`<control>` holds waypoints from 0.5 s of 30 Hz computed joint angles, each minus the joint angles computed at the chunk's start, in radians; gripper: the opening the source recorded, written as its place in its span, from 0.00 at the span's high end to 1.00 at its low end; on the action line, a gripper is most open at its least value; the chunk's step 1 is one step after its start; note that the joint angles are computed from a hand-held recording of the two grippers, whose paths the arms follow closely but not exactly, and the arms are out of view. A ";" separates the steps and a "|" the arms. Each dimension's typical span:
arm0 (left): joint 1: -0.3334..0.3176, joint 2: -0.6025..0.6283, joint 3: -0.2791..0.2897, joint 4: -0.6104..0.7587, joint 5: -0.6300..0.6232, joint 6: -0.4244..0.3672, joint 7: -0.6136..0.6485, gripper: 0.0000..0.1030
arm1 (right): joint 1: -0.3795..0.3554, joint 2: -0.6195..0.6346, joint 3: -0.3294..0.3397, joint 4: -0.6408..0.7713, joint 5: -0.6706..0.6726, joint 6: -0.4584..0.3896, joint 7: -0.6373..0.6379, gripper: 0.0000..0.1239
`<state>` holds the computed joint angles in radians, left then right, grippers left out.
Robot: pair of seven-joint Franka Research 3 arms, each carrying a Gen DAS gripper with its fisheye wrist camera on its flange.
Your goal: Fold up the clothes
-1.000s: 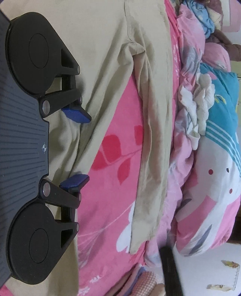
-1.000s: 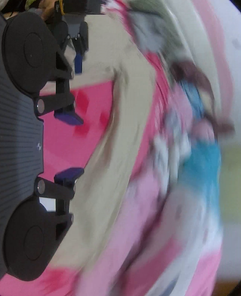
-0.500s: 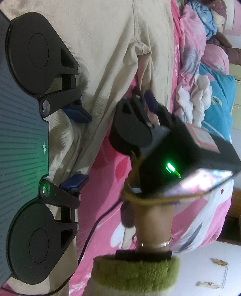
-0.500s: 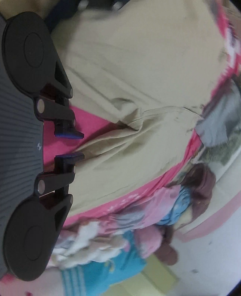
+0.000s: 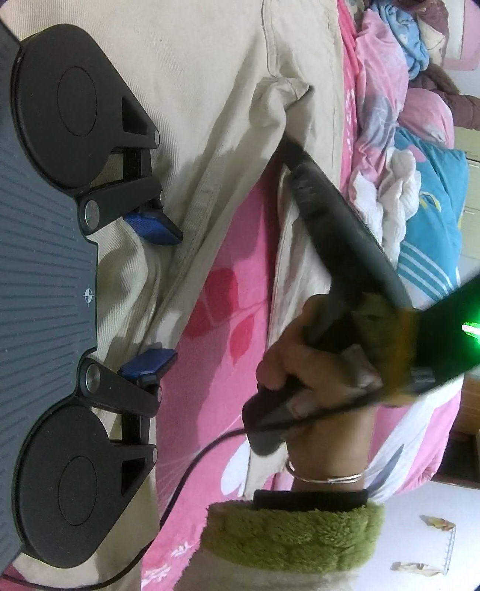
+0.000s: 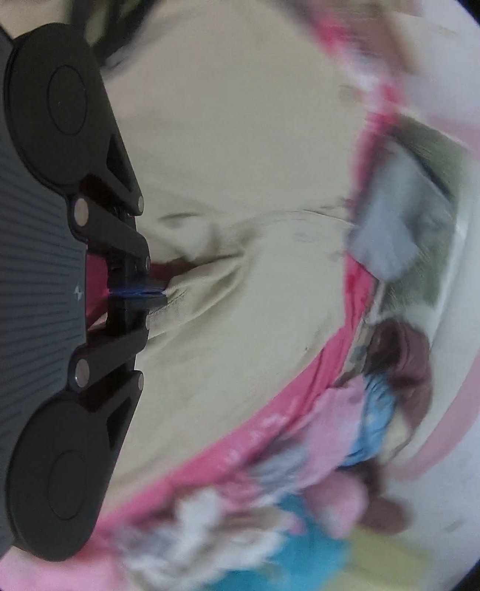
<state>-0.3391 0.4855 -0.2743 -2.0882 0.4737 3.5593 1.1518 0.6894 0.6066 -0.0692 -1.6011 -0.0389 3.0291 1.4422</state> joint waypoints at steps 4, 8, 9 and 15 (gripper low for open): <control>0.000 0.002 -0.001 0.004 0.001 -0.001 -0.001 0.39 | -0.182 0.044 0.219 0.105 0.189 -0.182 -0.057 1.00; 0.004 0.005 -0.003 0.007 0.005 -0.002 -0.004 0.39 | -0.255 0.055 0.291 0.131 0.335 -0.244 -0.091 0.98; 0.006 0.005 -0.005 0.008 0.007 -0.002 -0.006 0.39 | -0.279 0.044 0.315 0.122 0.379 -0.258 -0.106 0.98; 0.028 0.003 -0.019 0.005 0.030 0.023 -0.028 0.39 | -0.316 -0.131 0.332 -0.120 0.542 -0.108 -0.184 0.98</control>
